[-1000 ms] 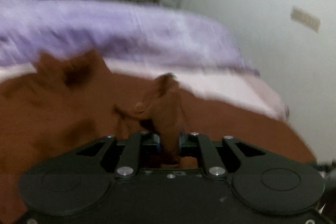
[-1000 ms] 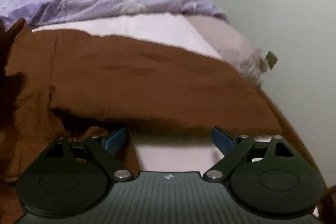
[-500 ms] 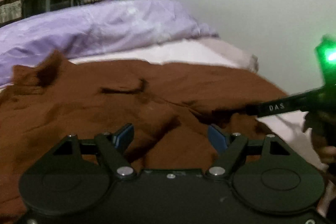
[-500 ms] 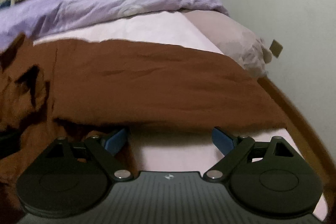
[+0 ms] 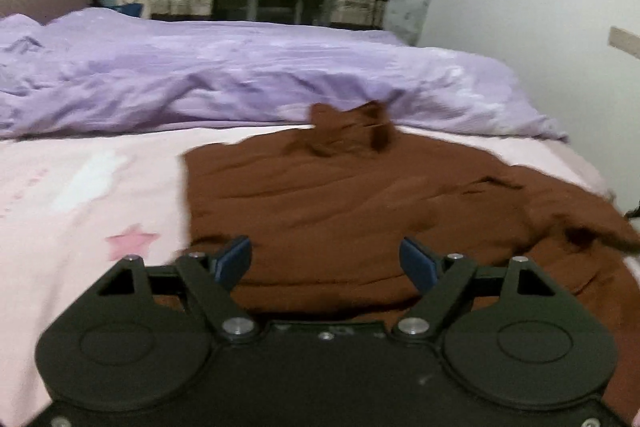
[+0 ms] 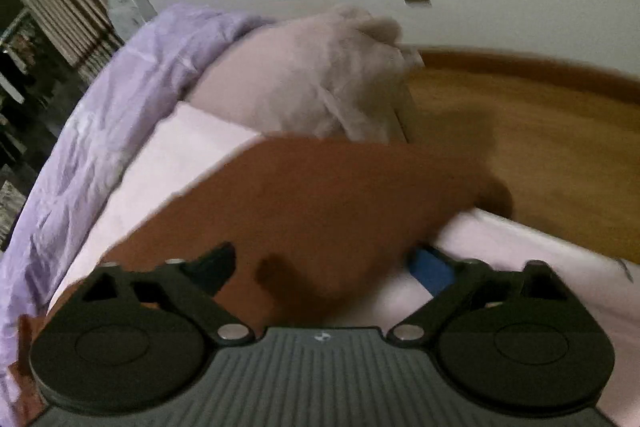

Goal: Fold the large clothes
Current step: 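Carry the sleeve across the jacket body and release it with the left gripper, then grasp the other sleeve cuff with the right gripper and lift it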

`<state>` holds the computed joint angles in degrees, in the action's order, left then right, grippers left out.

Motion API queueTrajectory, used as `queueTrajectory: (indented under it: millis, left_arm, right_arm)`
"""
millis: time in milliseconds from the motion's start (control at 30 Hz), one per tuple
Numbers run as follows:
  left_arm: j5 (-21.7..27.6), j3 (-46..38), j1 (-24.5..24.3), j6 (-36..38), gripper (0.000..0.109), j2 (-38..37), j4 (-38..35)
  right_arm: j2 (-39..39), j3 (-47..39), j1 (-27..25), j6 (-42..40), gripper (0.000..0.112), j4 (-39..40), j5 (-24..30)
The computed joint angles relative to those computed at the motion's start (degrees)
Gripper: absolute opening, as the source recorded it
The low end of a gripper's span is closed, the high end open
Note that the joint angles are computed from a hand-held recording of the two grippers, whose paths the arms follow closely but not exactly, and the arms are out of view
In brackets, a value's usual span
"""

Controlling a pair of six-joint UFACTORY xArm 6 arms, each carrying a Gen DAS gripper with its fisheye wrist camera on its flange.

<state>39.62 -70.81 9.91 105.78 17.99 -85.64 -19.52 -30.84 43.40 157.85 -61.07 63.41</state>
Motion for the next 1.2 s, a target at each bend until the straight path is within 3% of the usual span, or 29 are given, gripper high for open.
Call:
queueTrajectory:
  millis: [33,100,167,267,433,500,533,600,633,700,800,867,967,1067,1200]
  left_arm:
    - [-1.28,-0.34,0.43,0.42,0.082,0.27,-0.11]
    - [-2.06,-0.32,1.98,1.07,0.082,0.06,0.01]
    - [-1.51,-1.03,3.22,0.77,0.082,0.02,0.5]
    - [-1.15,-1.61,4.33,0.52,0.083,0.31,0.53]
    - [-2.0,-1.71,3.83,-0.74,0.083,0.88,2.65]
    - [-2.79,-1.29,3.37,-0.2,0.083,0.83,2.15]
    - [-3.45,-1.67,2.84,-0.81,0.083,1.39,2.44]
    - [-3.72,-2.05,2.56,-2.6,0.083,2.12,4.03]
    - [-3.79,-2.19,2.51,-3.51,0.083,2.41,5.02]
    - [-4.69,-2.54,2.07,-4.99,0.083,3.18,6.75]
    - [-6.58,-3.04,1.23,-6.9,0.083,4.25,8.5]
    - [-8.32,-3.31,0.46,-8.27,0.083,4.7,9.44]
    - [-9.79,-3.38,-0.17,-9.39,0.083,4.68,10.15]
    - [-9.92,-3.23,-0.37,-8.02,0.083,4.46,9.79]
    - [-11.44,-3.35,-1.13,-8.21,0.083,4.55,9.53]
  right_arm:
    - [0.66,0.76,-2.4,2.51,0.013,-4.32,-4.73]
    - [3.3,-0.56,-3.74,6.89,0.013,-8.55,-7.0]
    - [6.73,-4.64,-1.78,3.13,0.009,-11.0,-3.79]
    - [10.25,-10.18,-0.07,-2.74,0.007,-20.34,-4.09]
    - [22.53,-25.14,-1.66,-13.36,0.007,-28.91,-13.89]
    - [28.91,-32.87,-3.12,-21.47,0.007,-28.76,-20.33]
    - [32.25,-36.86,-3.44,-27.34,0.008,-25.26,-22.2]
    - [39.09,-44.44,-2.74,-38.17,0.018,-14.65,-20.77]
    - [41.39,-46.71,-3.04,-41.72,0.031,-10.88,-20.52]
    - [42.66,-47.27,-3.27,-45.33,0.036,-10.51,-20.47]
    - [38.56,-42.58,-2.29,-43.17,0.055,-12.56,-21.85]
    - [36.03,-40.1,-1.72,-41.3,0.079,-11.21,-23.1]
    - [29.72,-34.25,0.59,-37.47,0.083,-8.73,-21.43]
    - [22.86,-26.86,3.97,-27.09,0.092,-10.65,-17.98]
    - [17.07,-20.06,4.67,-15.21,0.092,-11.66,-10.78]
